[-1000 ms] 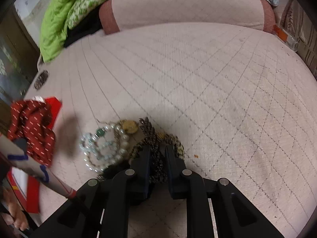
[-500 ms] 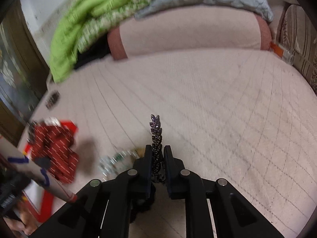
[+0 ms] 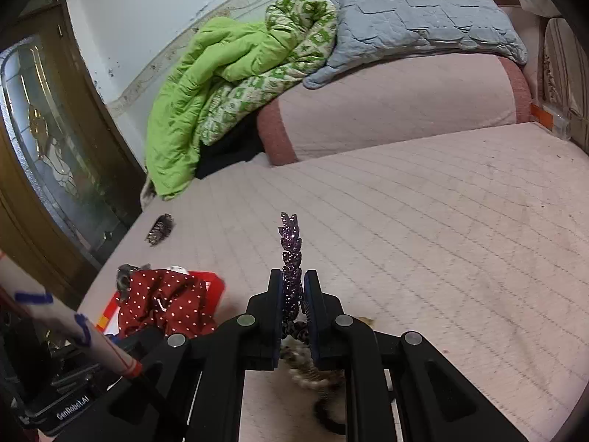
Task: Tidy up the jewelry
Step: 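Carry the red scrunchie and purple strand toward the box with both tools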
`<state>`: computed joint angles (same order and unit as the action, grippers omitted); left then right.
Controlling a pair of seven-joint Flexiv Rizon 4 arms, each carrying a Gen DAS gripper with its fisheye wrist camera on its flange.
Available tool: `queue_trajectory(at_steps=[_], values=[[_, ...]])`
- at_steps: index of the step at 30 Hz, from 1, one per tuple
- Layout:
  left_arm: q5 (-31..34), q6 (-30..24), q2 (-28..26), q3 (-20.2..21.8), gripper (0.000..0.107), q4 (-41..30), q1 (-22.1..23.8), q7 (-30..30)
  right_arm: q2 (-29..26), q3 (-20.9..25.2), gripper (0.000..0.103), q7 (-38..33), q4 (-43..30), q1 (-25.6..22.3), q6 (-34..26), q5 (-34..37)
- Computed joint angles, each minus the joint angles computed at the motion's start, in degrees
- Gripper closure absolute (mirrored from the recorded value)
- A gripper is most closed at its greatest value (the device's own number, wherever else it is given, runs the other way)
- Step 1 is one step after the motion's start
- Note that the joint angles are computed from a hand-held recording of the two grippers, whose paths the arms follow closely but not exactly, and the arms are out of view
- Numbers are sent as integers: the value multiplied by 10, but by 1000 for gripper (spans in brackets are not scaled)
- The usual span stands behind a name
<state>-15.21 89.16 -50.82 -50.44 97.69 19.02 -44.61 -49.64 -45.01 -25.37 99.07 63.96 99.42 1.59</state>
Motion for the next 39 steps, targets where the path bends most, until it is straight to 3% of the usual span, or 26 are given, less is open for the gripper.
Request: queue_trajectory(at_steps=[3,4,6,7,8,9,10,11,12,13,14,16,17,19,21,23,25,27,37,39], values=[[2,5,4,-5,95,11,12,-3,-16,-9,91,-45,-17,18,5,71],[3,8,6,-4,95,14,15,-6,-16,-15,91,-30,-13,23,8,62],[3,6,6,-7,95,16,22,-12,-1,14,90,47,12,-15,80,-31],[3,6,6,-8,95,17,25,-13,4,45,90,82,20,-43,132,-55],[3,5,6,-9,95,17,27,-16,6,57,90,132,23,-55,147,-69],[3,5,5,-10,95,17,29,-17,16,51,90,158,38,-52,125,-94],[3,4,4,-12,95,17,31,-18,28,26,91,158,62,-32,65,-133],[3,3,3,-13,95,17,32,-19,31,-14,91,136,68,4,-19,-137],[3,2,2,-16,95,16,33,-19,31,-35,91,112,72,33,-65,-104],[4,3,-1,-19,95,16,35,-19,31,-37,90,81,68,46,-73,-33],[5,2,-2,-22,95,16,35,-19,22,-36,90,35,64,53,-45,53],[7,2,-3,-21,95,15,34,-18,2,-80,91,-18,66,93,-72,114],[8,2,-3,-21,95,14,34,-18,1,-88,91,-2,77,97,-67,97],[7,2,-3,-21,95,15,34,-20,11,-55,90,44,91,68,14,74],[8,7,-2,-21,95,16,35,-23,8,-39,90,36,85,54,58,93],[9,9,-2,-21,95,16,37,-26,3,-52,90,23,77,62,41,87],[11,10,-1,-21,95,17,42,-29,-1,-35,90,-13,52,53,39,121],[11,9,0,-21,95,17,45,-33,-2,-31,90,0,48,48,48,94],[20,20,8,-22,95,25,75,-48,-23,40,90,-153,-84,13,-9,200],[21,22,11,-18,95,26,81,-54,-25,59,90,-98,-90,-8,1,121]])
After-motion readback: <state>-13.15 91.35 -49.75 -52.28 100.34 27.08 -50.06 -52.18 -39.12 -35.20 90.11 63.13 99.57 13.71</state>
